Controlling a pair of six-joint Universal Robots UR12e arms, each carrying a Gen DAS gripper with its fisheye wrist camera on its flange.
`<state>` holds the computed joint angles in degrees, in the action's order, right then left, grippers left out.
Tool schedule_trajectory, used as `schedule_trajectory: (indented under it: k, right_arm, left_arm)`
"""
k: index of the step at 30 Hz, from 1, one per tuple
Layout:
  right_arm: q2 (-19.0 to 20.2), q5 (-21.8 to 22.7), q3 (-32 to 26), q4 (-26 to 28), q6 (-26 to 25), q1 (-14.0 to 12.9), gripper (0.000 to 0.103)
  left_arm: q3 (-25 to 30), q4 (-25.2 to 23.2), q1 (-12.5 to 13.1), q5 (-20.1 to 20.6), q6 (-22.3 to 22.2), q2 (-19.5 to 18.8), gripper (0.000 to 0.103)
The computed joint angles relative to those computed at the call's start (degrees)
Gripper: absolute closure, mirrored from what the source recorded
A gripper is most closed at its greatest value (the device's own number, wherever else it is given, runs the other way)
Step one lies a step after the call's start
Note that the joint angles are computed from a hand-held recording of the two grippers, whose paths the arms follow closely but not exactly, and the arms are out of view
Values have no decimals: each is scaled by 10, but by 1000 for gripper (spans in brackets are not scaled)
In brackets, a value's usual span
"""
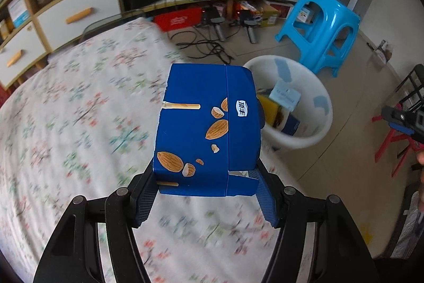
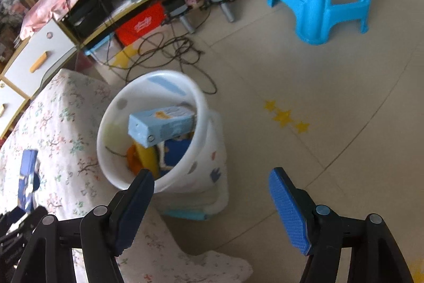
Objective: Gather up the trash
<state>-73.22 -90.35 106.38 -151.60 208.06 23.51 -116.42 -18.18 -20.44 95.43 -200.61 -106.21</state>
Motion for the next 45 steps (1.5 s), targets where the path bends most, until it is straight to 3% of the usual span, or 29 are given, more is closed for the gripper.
schedule_trajectory:
  k: [10,14,17,19,25,33,45]
  right_arm:
    - [-1,-23,1,-3,-35,2,27]
    - [-3,-22,4,-3,-37,-3,27]
    - [-4,-26,6,0,-35,-4,26]
    - [-5,-25,7,0,-32,-4,25]
    - [-6,-29,5,0,-34,0,25]
    - [-4,-32,-4,7,-35,15,25]
    - [-5,-34,-16,11,-41,62,23]
  left_arm:
    - [84,-25,-10,-20,29,-65,35]
    - [96,-10,-12,-25,33,-80,33]
    - [103,-13,-19,15,25,-87,16]
    - [99,-7,-18,12,19,-86,9]
    - [69,-5,-7,-23,-15,-62,9]
    - [10,2,-3,5,-16,-7,9]
    - [-107,27,8,56,-90,110,6]
